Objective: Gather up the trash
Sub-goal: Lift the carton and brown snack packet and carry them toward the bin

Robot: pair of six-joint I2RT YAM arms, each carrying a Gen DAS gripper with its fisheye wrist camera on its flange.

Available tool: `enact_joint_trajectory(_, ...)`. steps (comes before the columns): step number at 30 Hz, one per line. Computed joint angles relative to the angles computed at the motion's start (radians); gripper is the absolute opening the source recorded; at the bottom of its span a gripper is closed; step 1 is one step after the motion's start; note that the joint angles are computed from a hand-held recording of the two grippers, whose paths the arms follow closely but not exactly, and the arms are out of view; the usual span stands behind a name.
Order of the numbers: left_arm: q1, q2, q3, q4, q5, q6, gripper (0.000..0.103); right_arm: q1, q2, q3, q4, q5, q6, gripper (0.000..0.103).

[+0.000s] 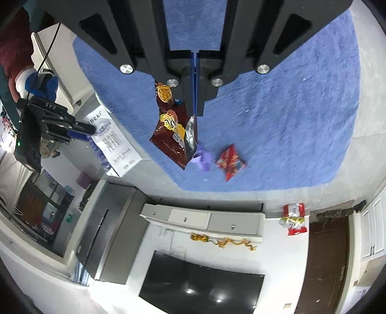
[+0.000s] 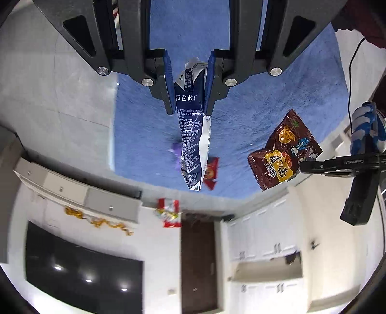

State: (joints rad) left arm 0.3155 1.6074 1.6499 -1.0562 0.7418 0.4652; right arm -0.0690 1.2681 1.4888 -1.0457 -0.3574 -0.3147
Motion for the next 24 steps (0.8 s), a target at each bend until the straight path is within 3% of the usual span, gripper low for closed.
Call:
enact_joint_trajectory(8, -0.148, 0.0, 0.05, 0.02, -0.016, -0.086, 0.0, -0.32, -0.129, -0.026, -0.112, -0.13, -0.11, 0.023)
enact_joint_trajectory(16, -0.335, 0.014, 0.09, 0.064, -0.076, -0.18, 0.0, -0.66, -0.129, -0.047, -0.193, -0.261, -0.265, 0.023)
enact_joint_trajectory(24, -0.621, 0.121, 0.222, 0.091, -0.236, -0.293, 0.0, -0.869, -0.049, -0.111, -0.144, -0.295, -0.314, 0.023)
